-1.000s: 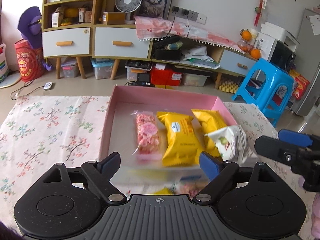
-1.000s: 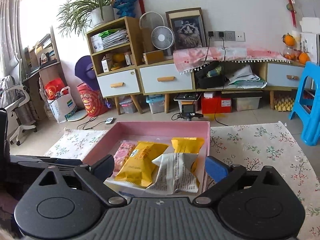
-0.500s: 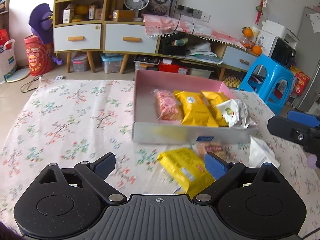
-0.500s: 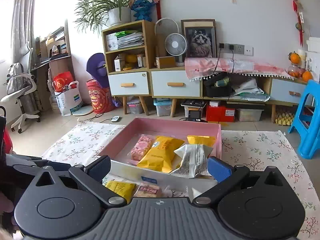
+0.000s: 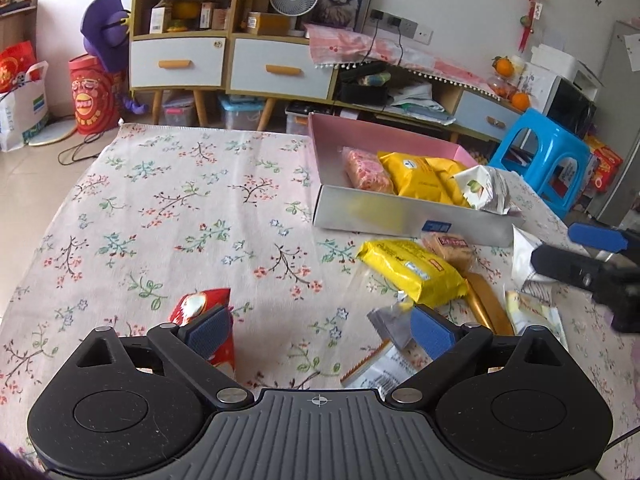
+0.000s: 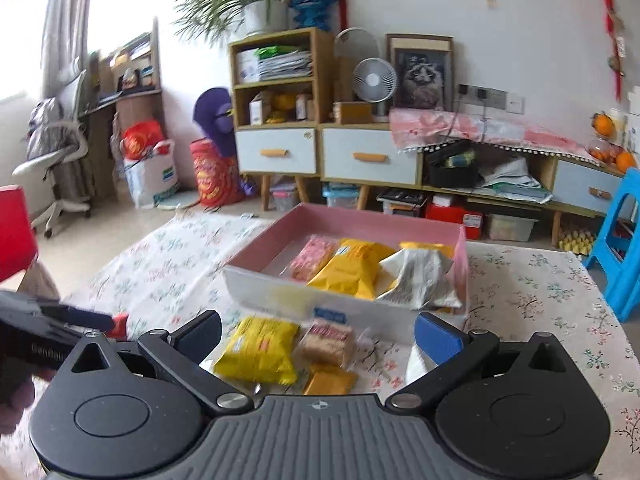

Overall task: Organize snacks
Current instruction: 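Move both tools back over the remaining snacks on the table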

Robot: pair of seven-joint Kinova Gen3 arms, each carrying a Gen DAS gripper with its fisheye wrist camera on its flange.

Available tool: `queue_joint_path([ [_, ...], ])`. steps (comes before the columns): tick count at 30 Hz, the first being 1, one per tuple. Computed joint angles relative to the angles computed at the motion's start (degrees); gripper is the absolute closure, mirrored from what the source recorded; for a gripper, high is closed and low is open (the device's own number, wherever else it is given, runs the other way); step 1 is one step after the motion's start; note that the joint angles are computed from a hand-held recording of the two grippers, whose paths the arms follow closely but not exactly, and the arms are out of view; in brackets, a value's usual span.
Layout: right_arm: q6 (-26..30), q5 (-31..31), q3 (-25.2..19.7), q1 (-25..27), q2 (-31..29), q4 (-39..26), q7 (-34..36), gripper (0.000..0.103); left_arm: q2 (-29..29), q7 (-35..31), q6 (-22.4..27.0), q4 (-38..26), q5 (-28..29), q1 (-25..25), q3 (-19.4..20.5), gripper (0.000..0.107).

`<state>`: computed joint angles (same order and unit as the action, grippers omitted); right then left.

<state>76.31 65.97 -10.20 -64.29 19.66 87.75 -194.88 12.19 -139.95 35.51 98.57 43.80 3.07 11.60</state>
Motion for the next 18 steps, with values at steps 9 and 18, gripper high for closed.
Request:
queue_joint_path([
  [9,-2.5,-2.9,-0.8,-1.0,1.2,1.0,3.3,0.010,-2.2,-14.7,-1.4,6.3,8.1,-3.6,-0.6,0.009],
  [18,-5.0,-3.3,-1.2,-2.4,0.4,3.0,1.9,0.010,-0.5,-19.3,11.2,3.5,8.4,-6.5,-3.0,0.009],
])
